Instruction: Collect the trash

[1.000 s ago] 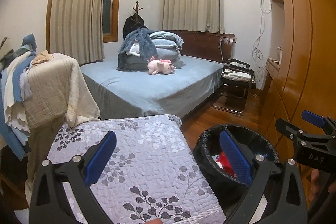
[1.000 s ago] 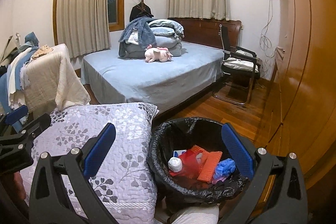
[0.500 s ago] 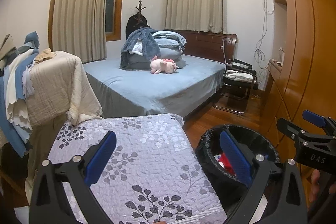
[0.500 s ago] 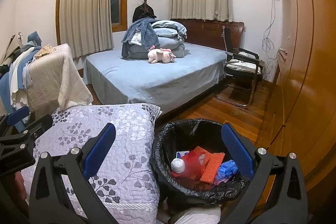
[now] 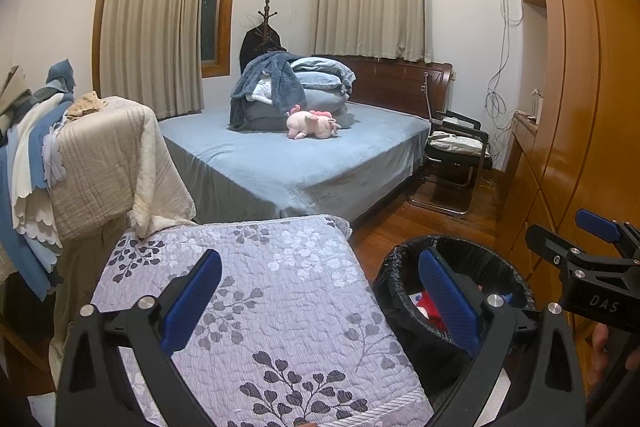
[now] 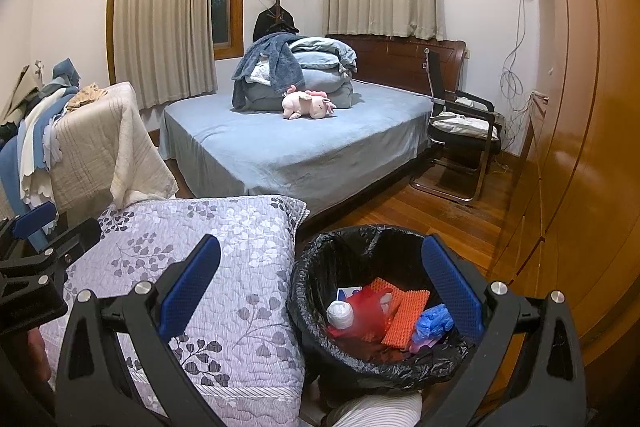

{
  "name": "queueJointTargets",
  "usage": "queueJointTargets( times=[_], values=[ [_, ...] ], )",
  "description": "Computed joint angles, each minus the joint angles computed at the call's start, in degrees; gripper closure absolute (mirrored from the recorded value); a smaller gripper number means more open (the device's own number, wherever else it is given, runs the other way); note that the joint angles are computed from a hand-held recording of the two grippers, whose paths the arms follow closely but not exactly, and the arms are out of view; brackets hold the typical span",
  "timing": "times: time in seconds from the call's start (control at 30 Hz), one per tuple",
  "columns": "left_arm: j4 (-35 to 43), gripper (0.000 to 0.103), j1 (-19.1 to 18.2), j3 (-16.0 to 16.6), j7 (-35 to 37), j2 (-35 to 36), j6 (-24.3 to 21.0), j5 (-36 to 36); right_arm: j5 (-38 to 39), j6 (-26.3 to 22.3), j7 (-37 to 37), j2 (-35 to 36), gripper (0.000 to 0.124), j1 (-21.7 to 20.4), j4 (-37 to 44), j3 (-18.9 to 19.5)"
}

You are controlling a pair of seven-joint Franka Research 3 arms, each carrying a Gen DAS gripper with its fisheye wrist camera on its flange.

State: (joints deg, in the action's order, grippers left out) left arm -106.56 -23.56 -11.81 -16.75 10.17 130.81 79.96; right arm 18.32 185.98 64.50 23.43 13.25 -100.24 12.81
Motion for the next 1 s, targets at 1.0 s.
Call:
queueJointTargets(
  times=[1.0],
  values=[
    [0.24, 0.006, -0.04, 0.04, 0.37, 0.03, -0.05, -0.34, -0.35, -0.08, 0.39, 0.23, 0.026, 0.28, 0.22, -0.27]
  ],
)
